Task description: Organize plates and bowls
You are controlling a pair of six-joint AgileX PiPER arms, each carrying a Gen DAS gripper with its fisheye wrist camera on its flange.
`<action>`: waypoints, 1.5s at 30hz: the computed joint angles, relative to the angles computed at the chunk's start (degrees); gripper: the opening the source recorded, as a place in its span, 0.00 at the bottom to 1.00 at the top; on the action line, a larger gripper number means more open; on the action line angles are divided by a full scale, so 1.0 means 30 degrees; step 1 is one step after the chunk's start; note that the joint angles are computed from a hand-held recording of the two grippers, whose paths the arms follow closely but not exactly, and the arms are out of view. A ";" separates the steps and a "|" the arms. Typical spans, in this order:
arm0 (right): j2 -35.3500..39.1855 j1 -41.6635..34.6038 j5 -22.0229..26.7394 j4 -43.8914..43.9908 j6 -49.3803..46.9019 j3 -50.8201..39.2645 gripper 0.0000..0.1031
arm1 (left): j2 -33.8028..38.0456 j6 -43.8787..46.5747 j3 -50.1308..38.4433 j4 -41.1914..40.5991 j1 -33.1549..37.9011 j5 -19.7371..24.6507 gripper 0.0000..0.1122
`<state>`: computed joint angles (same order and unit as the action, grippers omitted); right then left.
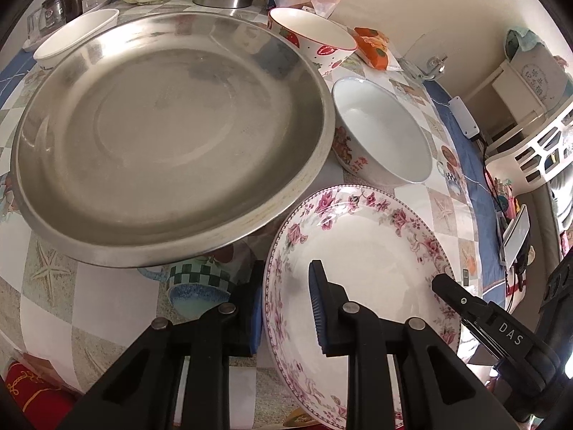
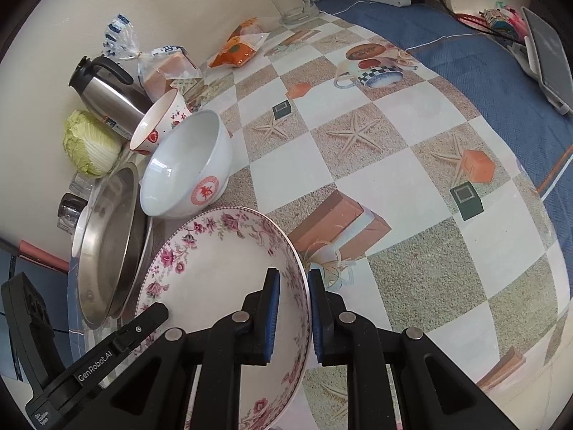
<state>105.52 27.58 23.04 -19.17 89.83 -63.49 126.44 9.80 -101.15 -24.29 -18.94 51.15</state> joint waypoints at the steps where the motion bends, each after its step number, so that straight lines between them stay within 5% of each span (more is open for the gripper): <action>1: -0.0106 0.0021 0.0043 -0.0290 0.0241 0.0060 0.17 | -0.0084 0.0113 0.0091 -0.0048 -0.0011 -0.0058 0.22; 22: -0.2173 0.0596 0.0629 -0.4620 0.5098 0.1896 0.17 | -0.0608 0.1888 0.0447 -0.0263 -0.0429 -0.0124 0.22; 45: -0.2861 0.1572 0.1794 -0.7744 0.7832 0.1691 0.17 | -0.2152 0.3419 0.1478 -0.0966 -0.0235 -0.1781 0.22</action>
